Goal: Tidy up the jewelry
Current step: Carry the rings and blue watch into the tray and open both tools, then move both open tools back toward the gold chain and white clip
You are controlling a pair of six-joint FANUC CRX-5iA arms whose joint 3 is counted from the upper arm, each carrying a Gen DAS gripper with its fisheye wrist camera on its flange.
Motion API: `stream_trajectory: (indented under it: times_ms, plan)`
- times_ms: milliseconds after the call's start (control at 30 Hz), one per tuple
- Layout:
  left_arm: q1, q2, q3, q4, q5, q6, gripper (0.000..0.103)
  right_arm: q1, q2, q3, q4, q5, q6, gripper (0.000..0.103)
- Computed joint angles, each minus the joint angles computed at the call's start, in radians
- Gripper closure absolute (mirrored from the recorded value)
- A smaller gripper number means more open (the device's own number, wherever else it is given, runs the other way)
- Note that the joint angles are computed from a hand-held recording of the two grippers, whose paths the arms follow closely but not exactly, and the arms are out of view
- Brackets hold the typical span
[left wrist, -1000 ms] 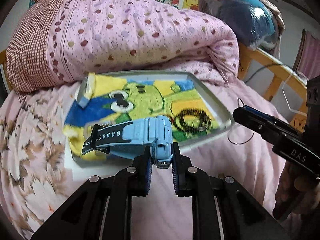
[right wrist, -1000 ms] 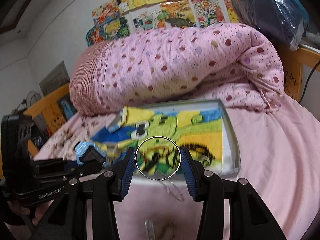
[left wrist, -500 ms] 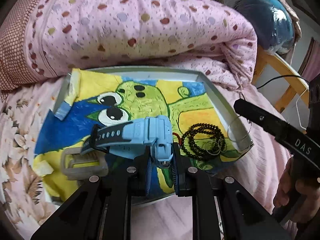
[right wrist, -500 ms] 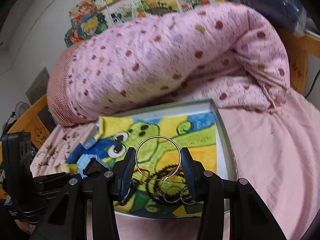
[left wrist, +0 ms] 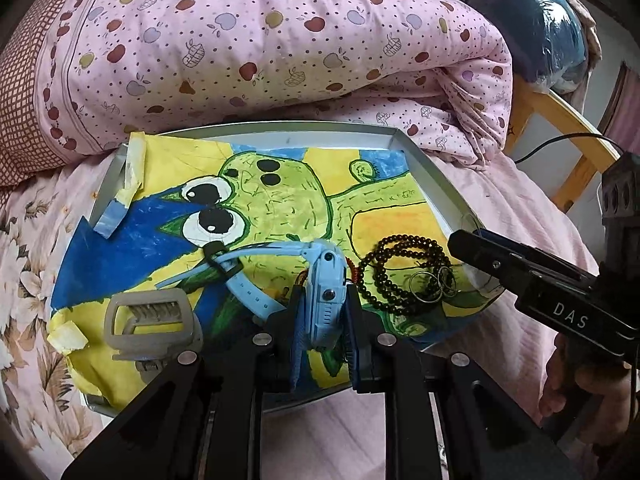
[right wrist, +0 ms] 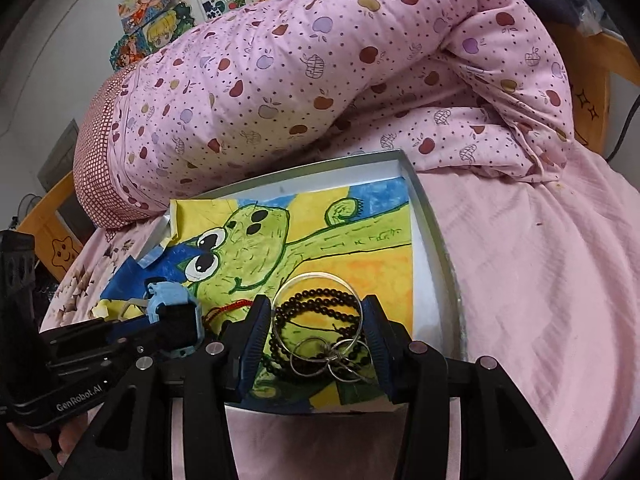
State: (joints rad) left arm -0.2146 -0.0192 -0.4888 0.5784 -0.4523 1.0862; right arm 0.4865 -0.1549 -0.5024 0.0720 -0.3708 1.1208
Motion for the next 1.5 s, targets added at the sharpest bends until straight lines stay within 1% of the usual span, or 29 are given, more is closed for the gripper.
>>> stream_trajectory:
  times_ms: [67, 100, 133, 167, 200, 233, 300, 333, 367, 400, 433, 467, 500, 533, 600, 633, 667, 733, 767, 800, 833, 867, 1033, 1200, 1400, 1500]
  plan:
    - [0.005, -0.003, 0.008, -0.012, -0.022, 0.02, 0.086, 0.0, -0.013, -0.007, 0.014, 0.002, -0.013, 0.043]
    - [0.007, -0.009, 0.003, 0.002, -0.03, 0.012, 0.08, 0.0, -0.02, -0.013, 0.025, 0.005, -0.023, 0.041]
    - [0.006, -0.017, 0.002, -0.003, -0.03, 0.021, 0.076, 0.002, -0.031, -0.021, 0.043, 0.006, -0.042, 0.041]
    - [0.006, -0.028, -0.002, -0.009, -0.024, 0.031, 0.07, 0.002, -0.039, -0.023, 0.048, 0.004, -0.048, 0.041]
    - [0.005, -0.042, -0.012, 0.0, -0.013, 0.028, 0.066, 0.002, -0.05, -0.029, 0.059, 0.005, -0.062, 0.041]
    - [0.006, -0.052, -0.019, 0.013, -0.009, 0.022, 0.065, 0.004, -0.065, -0.042, 0.084, 0.01, -0.09, 0.04]
    - [0.01, -0.077, -0.028, 0.018, -0.008, 0.032, 0.065, 0.01, -0.105, -0.082, 0.166, 0.031, -0.176, 0.037]
    - [0.01, -0.084, -0.027, 0.014, -0.008, 0.041, 0.064, 0.013, -0.12, -0.098, 0.2, 0.04, -0.212, 0.033]
    - [0.011, -0.102, -0.035, 0.018, -0.004, 0.044, 0.06, 0.015, -0.143, -0.12, 0.244, 0.054, -0.256, 0.03]
    - [0.011, -0.118, -0.042, 0.019, 0.001, 0.052, 0.051, 0.017, -0.166, -0.141, 0.286, 0.065, -0.297, 0.029]
    - [0.01, -0.132, -0.05, 0.022, 0.009, 0.058, 0.047, 0.018, -0.182, -0.156, 0.318, 0.072, -0.33, 0.027]
    - [0.009, -0.157, -0.07, 0.047, 0.029, 0.047, 0.042, 0.02, -0.203, -0.173, 0.354, 0.08, -0.365, 0.024]
    - [0.007, -0.177, -0.085, 0.07, 0.04, 0.034, 0.039, 0.021, -0.23, -0.196, 0.398, 0.089, -0.409, 0.022]
    - [0.007, -0.19, -0.09, 0.074, 0.043, 0.032, 0.037, 0.023, -0.245, -0.207, 0.424, 0.092, -0.435, 0.02]
    - [0.007, -0.223, -0.096, 0.05, 0.047, 0.056, 0.037, 0.028, -0.287, -0.232, 0.456, 0.1, -0.47, 0.016]
    - [0.007, -0.241, -0.095, 0.024, 0.046, 0.078, 0.037, 0.029, -0.311, -0.25, 0.481, 0.11, -0.498, 0.01]
    - [0.008, -0.258, -0.088, -0.02, 0.042, 0.119, 0.036, 0.03, -0.337, -0.272, 0.519, 0.122, -0.536, 0.006]
    - [0.007, -0.289, -0.081, -0.087, 0.037, 0.185, 0.027, 0.036, -0.387, -0.306, 0.565, 0.129, -0.579, 0.004]
    - [0.004, -0.312, -0.091, -0.097, 0.045, 0.2, 0.016, 0.044, -0.413, -0.321, 0.587, 0.122, -0.597, 0.003]
    - [0.002, -0.335, -0.103, -0.107, 0.06, 0.217, 0.009, 0.052, -0.438, -0.334, 0.613, 0.109, -0.619, 0.003]
    - [0.001, -0.354, -0.111, -0.117, 0.067, 0.23, 0.008, 0.06, -0.46, -0.346, 0.631, 0.098, -0.634, 0.002]
    - [-0.003, -0.38, -0.117, -0.144, 0.074, 0.259, 0.007, 0.069, -0.482, -0.358, 0.649, 0.088, -0.649, 0.002]
    - [-0.018, -0.462, -0.125, -0.227, 0.051, 0.319, 0.007, 0.129, -0.591, -0.407, 0.715, 0.012, -0.711, 0.0]
    - [-0.039, -0.539, -0.144, -0.291, 0.037, 0.362, 0.007, 0.233, -0.689, -0.438, 0.754, -0.117, -0.734, 0.0]
    - [-0.061, -0.629, -0.185, -0.335, 0.022, 0.38, 0.007, 0.424, -0.803, -0.469, 0.793, -0.358, -0.761, 0.0]
    - [-0.068, -0.671, -0.213, -0.342, 0.009, 0.371, 0.007, 0.551, -0.863, -0.482, 0.798, -0.506, -0.791, 0.0]
